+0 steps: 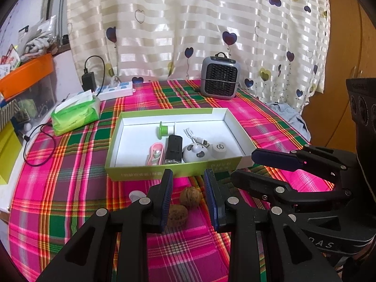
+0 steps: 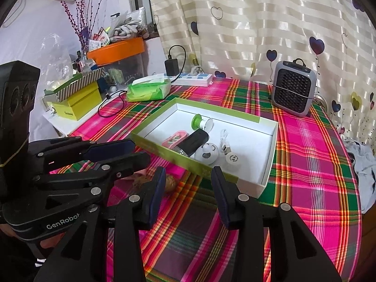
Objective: Organize objects
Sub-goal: 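Withdraw both grippers from the box back toward the two walnuts, then grasp one walnut with the left gripper while the right gripper grasps the other walnut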
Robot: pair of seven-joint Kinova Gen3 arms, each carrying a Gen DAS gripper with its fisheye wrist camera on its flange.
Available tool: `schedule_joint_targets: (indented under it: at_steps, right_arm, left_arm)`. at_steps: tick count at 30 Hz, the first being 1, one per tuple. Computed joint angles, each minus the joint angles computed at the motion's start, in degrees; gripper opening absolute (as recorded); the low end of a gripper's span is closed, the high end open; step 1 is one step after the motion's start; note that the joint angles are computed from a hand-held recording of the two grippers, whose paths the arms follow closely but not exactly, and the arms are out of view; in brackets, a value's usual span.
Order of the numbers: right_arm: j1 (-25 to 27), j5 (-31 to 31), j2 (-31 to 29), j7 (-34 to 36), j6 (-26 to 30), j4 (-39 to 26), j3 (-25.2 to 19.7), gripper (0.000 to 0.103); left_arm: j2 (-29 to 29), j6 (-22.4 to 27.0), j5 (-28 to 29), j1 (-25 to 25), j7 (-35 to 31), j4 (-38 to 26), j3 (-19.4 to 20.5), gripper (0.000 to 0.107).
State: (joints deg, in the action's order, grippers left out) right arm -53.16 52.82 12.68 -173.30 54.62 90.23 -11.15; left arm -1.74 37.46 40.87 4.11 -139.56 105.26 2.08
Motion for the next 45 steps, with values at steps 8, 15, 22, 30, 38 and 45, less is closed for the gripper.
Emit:
schedule_joint_targets:
  at_steps: [8, 15, 22, 30, 38, 45]
  right_arm:
    - [-0.5, 0.5, -0.3, -1.0, 0.0, 0.7, -0.3, 0.041]
    - [-0.9, 1.1, -0.4, -2.0, 0.5, 1.1, -0.6, 0.041]
    - [-1.1, 1.3, -0.7, -2.6, 0.4, 1.5, -1.0, 0.041]
    - [-0.9, 1.1, -0.6, -2.7, -0.8, 2.1, -1.2, 0.047]
    - [-0.5, -0.2, 0.2, -1.8, -2.3, 2.1, -0.7, 0.048]
    - [0.0, -1.5, 0.8, -0.4, -4.0, 2.2, 0.0, 0.048]
  left_arm:
    - [-1.0, 0.6, 0.5, -0.1, -0.5, 1.1, -0.6, 0.025]
    - [-2.2, 1.4, 1.2, -0.1, -1.6, 2.4, -1.6, 0.025]
    - [-2.5, 1.9, 0.9, 0.2, -1.1, 2.6, -1.8, 0.025]
    - [-2.4, 4.0, 3.3, -0.9, -3.8, 3.5, -3.0, 0.025]
    - [-0.9, 5.3, 4.0, -3.0, -4.2, 3.3, -3.1, 0.025]
    - [-0.4, 4.9, 3.7, -4.2, -4.0, 3.3, -2.9, 0.025]
